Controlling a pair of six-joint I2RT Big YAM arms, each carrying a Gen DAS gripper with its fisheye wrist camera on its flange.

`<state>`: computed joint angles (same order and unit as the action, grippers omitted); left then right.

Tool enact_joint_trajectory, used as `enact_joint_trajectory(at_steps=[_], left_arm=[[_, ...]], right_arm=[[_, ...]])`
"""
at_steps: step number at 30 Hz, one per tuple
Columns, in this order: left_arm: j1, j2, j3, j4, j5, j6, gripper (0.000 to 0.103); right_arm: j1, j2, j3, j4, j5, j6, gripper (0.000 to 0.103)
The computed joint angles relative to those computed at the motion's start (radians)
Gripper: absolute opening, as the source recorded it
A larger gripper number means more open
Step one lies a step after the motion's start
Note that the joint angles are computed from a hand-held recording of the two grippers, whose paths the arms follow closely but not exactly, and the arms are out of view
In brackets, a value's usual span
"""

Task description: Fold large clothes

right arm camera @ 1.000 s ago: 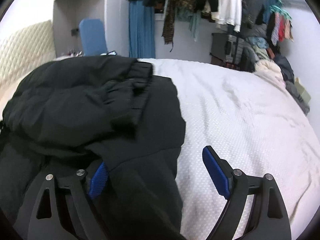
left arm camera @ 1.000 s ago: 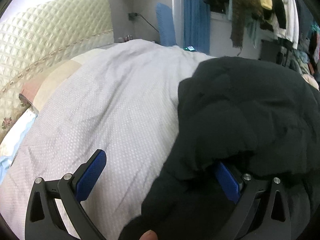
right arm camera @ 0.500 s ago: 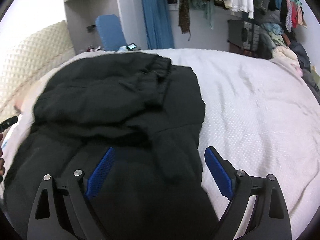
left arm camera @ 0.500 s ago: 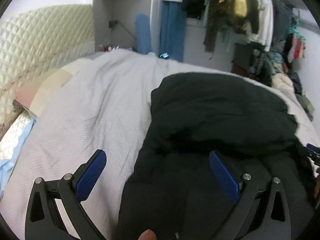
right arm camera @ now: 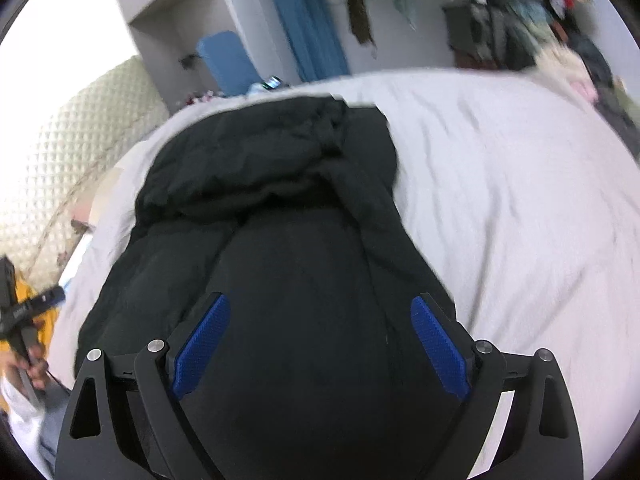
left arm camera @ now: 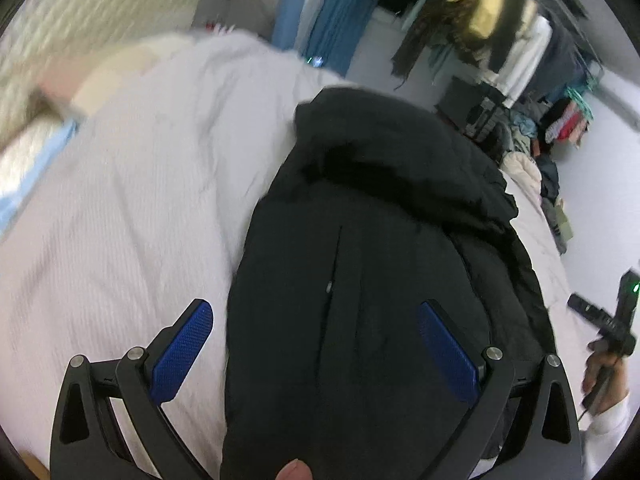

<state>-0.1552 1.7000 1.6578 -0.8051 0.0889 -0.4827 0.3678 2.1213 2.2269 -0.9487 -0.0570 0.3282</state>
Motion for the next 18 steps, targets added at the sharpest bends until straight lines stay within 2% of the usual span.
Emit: enact_joint_trajectory(at_steps=[4,7,11,14,18], left_arm=[[0.034,0.016,-0.008,-0.055,0.106,-0.065,0.103],[0.054,0.051,0.015,-0.101,0.198,-0.089,0.103],[0.071,0.095,0.028,-0.139,0.304,-0.131,0.102],[0.073,0.121,0.039,-0.163,0.320,-0.146,0.103],[0.068,0.150,0.066,-0.187,0.330,-0.150,0.103]], right_arm=[[-0.017,-0.025,-0.052,-0.028,-0.040,0.086,0.092],[-0.034,-0.036,-0.082,-0.064,-0.071,0.105,0.092],[-0.064,-0.057,-0.138,-0.077,-0.099,0.157,0.092],[-0.097,-0.069,-0.177,-0.061,-0.145,0.217,0.092],[-0.124,-0.025,-0.150,-0.131,-0.184,0.222,0.092]])
